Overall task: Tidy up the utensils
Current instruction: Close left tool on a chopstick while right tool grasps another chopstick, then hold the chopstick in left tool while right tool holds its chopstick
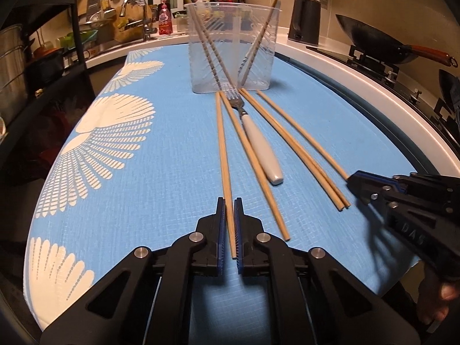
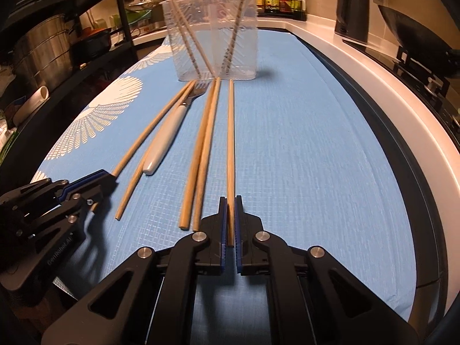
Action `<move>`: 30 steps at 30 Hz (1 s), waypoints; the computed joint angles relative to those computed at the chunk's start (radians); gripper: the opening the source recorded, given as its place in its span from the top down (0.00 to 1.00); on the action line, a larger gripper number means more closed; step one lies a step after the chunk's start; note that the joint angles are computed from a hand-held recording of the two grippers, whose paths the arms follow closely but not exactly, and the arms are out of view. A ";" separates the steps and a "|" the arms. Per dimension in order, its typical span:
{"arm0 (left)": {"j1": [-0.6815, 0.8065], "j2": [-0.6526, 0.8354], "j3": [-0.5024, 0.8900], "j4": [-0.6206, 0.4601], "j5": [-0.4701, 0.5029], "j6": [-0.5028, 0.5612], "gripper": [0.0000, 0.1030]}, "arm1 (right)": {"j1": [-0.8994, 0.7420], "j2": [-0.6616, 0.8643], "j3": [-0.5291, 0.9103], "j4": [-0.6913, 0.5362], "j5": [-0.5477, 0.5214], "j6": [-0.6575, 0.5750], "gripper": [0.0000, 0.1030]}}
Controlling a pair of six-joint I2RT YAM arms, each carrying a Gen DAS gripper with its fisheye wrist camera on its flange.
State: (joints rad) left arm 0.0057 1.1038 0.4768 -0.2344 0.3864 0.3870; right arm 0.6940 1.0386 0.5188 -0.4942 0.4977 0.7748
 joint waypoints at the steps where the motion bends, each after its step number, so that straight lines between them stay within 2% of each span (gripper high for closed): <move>1: 0.012 0.004 0.002 0.001 0.004 0.005 0.94 | 0.000 -0.008 -0.001 -0.010 0.006 0.007 0.95; 9: 0.078 -0.005 -0.005 0.009 0.038 0.052 0.94 | 0.043 -0.077 -0.039 -0.069 0.073 0.105 0.93; 21: 0.032 0.024 -0.018 0.069 -0.002 0.008 0.93 | -0.014 -0.052 -0.065 0.051 0.039 0.029 0.91; 30: 0.045 0.039 -0.016 0.071 0.018 0.000 0.93 | 0.022 -0.055 -0.106 0.120 0.103 0.024 0.91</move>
State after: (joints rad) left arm 0.0504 1.1425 0.4608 -0.1633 0.4044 0.3865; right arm 0.7163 0.9833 0.4125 -0.3743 0.6006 0.7988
